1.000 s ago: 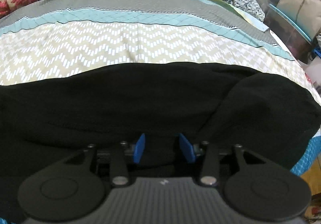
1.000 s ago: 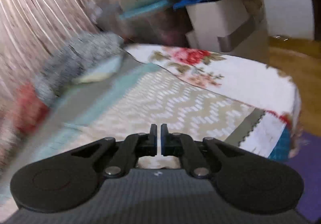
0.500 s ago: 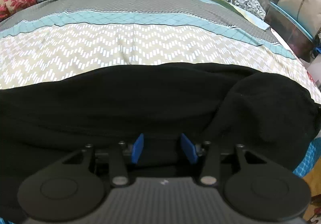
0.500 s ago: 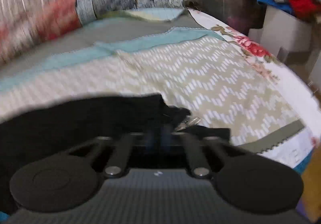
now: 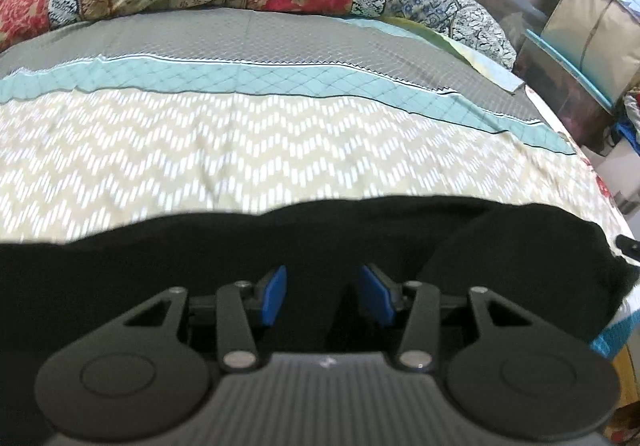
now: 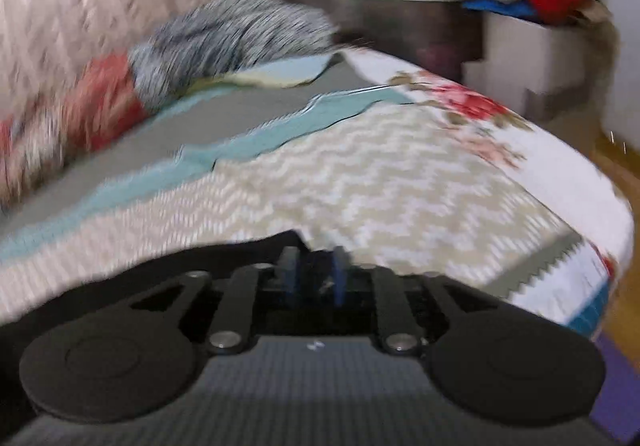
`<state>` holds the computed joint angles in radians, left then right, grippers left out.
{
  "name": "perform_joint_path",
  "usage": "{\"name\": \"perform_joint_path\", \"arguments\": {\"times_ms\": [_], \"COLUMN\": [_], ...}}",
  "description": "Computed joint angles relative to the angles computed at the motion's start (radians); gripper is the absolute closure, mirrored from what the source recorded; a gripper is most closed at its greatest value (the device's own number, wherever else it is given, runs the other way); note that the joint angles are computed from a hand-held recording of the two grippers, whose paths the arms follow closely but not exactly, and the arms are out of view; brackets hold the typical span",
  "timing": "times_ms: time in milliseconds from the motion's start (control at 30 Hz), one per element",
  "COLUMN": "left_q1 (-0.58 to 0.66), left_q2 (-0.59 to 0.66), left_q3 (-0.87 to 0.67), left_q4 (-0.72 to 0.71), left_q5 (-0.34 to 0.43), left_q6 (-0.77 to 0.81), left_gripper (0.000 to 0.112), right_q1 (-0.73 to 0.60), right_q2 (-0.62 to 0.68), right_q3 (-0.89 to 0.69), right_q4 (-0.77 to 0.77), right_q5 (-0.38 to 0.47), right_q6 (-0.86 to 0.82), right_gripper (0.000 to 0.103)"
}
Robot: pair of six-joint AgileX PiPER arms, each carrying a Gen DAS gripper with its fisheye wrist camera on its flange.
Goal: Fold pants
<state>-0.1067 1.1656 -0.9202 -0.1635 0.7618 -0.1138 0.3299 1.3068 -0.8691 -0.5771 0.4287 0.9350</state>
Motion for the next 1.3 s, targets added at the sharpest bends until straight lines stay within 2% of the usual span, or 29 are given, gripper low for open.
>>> {"name": "perform_joint_path", "arguments": {"times_ms": [67,133,167,233,267,333,400,433,500,567,600,633,700,833,900,967,1033,1100,1167,1267,1300], "left_q1": [-0.004,-0.011,-0.02,-0.048,-0.061,-0.093,-0.124,-0.147,-0.194,-0.215,-0.219,-0.218,-0.193,-0.144,-0.144,-0.171,-0.211,-0.264,-0.305,-0.329,-0.333], "left_q2": [0.051,0.093,0.111,0.135,0.145,0.163,0.19,0.206,0.241,0.254,0.255,0.252,0.232,0.121,0.073,0.047,0.042,0.046,0.055,0.073,0.07], "left_q3": [-0.029,-0.045,-0.049,-0.053,-0.055,-0.062,-0.074,-0.083,-0.1,-0.109,-0.114,-0.12,-0.124,-0.079,-0.06,-0.046,-0.034,-0.021,-0.012,-0.003,0.004], "left_q4": [-0.002,-0.013,-0.012,0.005,0.006,0.032,0.074,0.116,0.221,0.273,0.281,0.276,0.219,0.079,0.024,-0.007,-0.02,-0.004,0.019,0.031,0.035], "left_q5": [0.001,-0.001,-0.006,-0.023,-0.036,-0.062,-0.086,-0.093,-0.097,-0.099,-0.094,-0.086,-0.07,-0.075,-0.067,-0.059,-0.049,-0.049,-0.048,-0.043,-0.043], "left_q6": [-0.004,-0.006,-0.014,-0.043,-0.047,-0.076,-0.109,-0.148,-0.242,-0.282,-0.285,-0.28,-0.249,-0.2,-0.169,-0.143,-0.127,-0.144,-0.174,-0.205,-0.216], "left_gripper": [0.071,0.072,0.072,0.071,0.071,0.071,0.071,0.07,0.069,0.068,0.068,0.068,0.068,0.068,0.068,0.068,0.068,0.068,0.068,0.068,0.068], "right_q1": [0.041,0.077,0.082,0.109,0.121,0.148,0.103,0.057,-0.008,0.008,0.019,0.026,-0.01,-0.049,-0.094,-0.155,-0.187,-0.183,-0.204,-0.185,-0.178], "right_q2": [0.083,0.149,0.179,0.183,0.154,0.088,0.058,0.06,0.101,0.15,0.141,0.124,0.031,-0.201,-0.332,-0.42,-0.458,-0.4,-0.32,-0.228,-0.212], "right_q3": [-0.058,-0.101,-0.118,-0.119,-0.096,-0.057,-0.048,-0.048,-0.056,-0.059,-0.04,-0.035,0.018,0.175,0.279,0.365,0.442,0.461,0.471,0.444,0.432], "right_q4": [-0.026,-0.024,-0.03,-0.066,-0.118,-0.309,-0.388,-0.368,-0.243,-0.233,-0.287,-0.3,-0.268,-0.364,-0.292,-0.103,0.089,0.152,0.229,0.518,0.571], "right_q5": [0.017,0.055,0.069,0.096,0.082,0.119,0.148,0.136,0.096,0.116,0.115,0.114,0.044,-0.041,-0.126,-0.215,-0.297,-0.356,-0.459,-0.532,-0.539], "right_q6": [-0.007,-0.028,-0.041,-0.031,0.023,0.217,0.344,0.35,0.246,0.187,0.217,0.245,0.303,0.569,0.537,0.395,0.272,0.264,0.21,-0.065,-0.117], "right_gripper": [0.054,0.056,0.075,0.077,0.079,0.079,0.079,0.079,0.077,0.071,0.071,0.064,0.054,0.052,0.037,0.027,0.025,0.025,0.025,0.025,0.025]}}
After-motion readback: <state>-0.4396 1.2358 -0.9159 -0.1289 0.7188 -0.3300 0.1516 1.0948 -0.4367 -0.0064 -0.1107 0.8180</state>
